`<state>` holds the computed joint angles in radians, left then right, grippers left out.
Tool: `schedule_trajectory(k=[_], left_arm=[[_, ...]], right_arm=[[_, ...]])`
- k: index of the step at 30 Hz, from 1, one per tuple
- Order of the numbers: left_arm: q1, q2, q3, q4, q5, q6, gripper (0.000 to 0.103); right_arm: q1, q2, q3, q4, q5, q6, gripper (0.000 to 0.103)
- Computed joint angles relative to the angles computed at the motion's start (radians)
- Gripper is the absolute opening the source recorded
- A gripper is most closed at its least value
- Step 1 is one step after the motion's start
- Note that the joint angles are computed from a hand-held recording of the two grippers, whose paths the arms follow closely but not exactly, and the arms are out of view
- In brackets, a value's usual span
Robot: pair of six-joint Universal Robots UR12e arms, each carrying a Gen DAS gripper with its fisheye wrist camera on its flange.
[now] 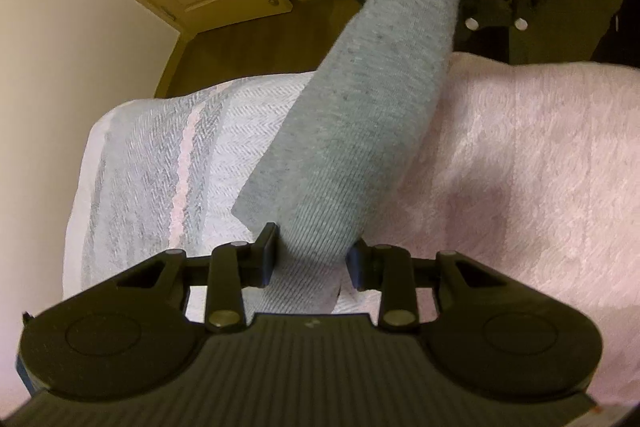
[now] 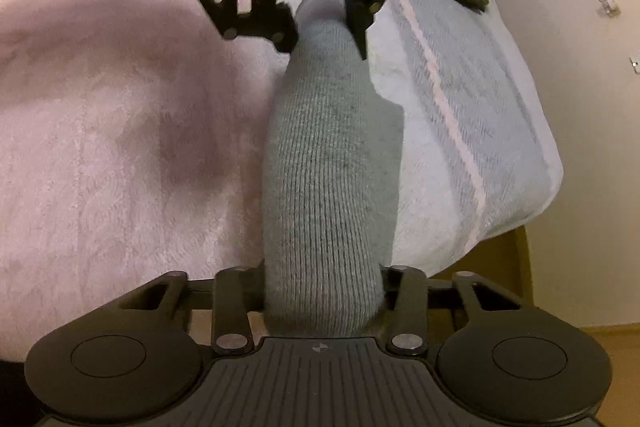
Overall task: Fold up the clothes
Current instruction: 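Carry the folded skirt with both grippers toward the stack of dark clothes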
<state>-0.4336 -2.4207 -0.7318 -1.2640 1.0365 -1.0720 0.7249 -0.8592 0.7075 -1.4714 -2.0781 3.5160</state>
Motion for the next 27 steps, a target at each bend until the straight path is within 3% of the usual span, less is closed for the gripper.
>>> schedule_trajectory(k=[9, 15, 22, 27], left_arm=[[0.0, 0.027, 0.062, -0.133, 0.05, -0.072, 0.03], [0.012, 0.074, 0.051, -0.149, 0.079, -0.119, 0.03], [0.018, 0.098, 0.058, -0.106, 0.124, -0.234, 0.03], [0.007, 0.067, 0.139, -0.098, 0.18, -0.355, 0.03]], right_arm=[[-0.016, -0.028, -0.064, 0.009, 0.113, -0.091, 0.034], [-0.012, -0.006, -0.157, 0.026, 0.145, -0.157, 0.034], [-0.03, 0.025, -0.248, 0.008, 0.165, -0.321, 0.034], [-0.073, 0.015, -0.246, -0.057, 0.209, -0.489, 0.034]])
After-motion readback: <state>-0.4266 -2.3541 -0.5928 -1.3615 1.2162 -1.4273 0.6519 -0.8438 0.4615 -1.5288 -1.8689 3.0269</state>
